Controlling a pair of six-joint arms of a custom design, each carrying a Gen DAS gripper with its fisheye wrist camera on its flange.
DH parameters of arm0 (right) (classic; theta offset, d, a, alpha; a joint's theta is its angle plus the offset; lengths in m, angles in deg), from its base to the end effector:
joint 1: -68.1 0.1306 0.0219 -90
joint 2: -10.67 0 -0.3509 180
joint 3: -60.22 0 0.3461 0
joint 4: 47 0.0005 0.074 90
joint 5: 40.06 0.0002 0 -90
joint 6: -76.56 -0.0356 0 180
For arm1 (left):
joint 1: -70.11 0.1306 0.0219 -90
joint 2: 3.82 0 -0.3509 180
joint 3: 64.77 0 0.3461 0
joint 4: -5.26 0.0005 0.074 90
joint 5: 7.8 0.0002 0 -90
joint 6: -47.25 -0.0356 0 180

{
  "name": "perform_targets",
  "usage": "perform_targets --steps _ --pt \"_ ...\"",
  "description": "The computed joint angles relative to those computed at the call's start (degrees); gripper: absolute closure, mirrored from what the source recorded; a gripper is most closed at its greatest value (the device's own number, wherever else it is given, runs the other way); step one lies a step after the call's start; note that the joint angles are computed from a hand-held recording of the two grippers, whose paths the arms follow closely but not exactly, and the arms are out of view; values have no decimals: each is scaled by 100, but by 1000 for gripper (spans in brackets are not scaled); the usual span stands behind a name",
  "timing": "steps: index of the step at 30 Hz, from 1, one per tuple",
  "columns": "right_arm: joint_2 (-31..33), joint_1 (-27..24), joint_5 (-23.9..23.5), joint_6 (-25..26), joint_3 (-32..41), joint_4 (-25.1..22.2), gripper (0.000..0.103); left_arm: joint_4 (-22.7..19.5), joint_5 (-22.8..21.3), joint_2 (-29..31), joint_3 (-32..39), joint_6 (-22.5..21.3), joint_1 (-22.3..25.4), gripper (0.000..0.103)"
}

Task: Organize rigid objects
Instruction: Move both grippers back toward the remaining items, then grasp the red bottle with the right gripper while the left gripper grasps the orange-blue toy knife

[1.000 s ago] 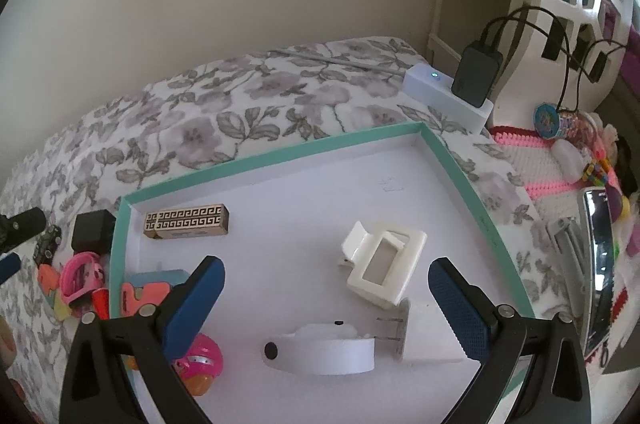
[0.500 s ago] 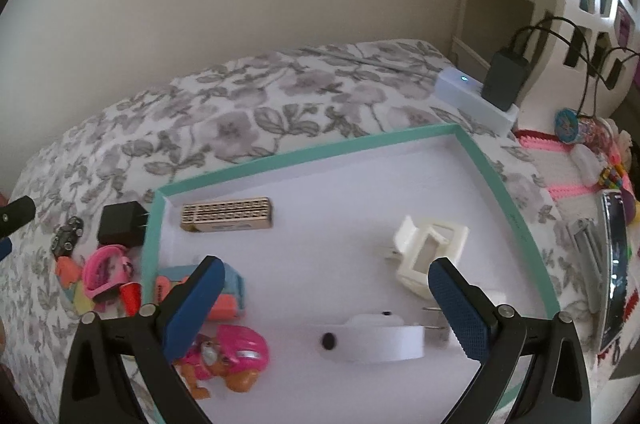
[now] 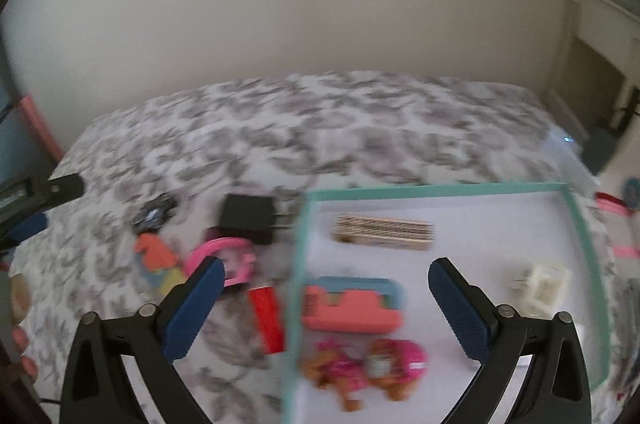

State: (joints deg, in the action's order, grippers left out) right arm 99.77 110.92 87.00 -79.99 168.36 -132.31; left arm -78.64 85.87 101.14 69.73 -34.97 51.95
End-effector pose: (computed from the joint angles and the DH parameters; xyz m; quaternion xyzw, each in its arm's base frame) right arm 0.2970 0.2453 0.5005 0.2547 0.8946 -0.0207 0.3665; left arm 0.4526 -0.1514 0.5511 0.0958 0.9467 -0.0984 0.2912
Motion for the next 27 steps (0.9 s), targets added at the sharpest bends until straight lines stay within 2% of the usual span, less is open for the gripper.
perform_targets --steps 2,4,6,14,17,27 --pt "133 -6 -200 363 101 252 0 -110 14 80 86 28 83 9" --pt "253 -14 -343 540 198 296 0 -210 -50 145 144 19 105 9" --pt "268 -59 -632 728 128 540 0 -328 -81 234 189 -27 104 9" --pt "235 -275 -1420 768 -98 811 4 -629 317 550 172 -112 -15 9" --pt "227 -297 -1527 801 -138 850 4 -632 372 625 130 -149 -117 9" --pt "161 -331 -1623 862 -246 864 4 -619 99 795 -90 -351 -431 9"
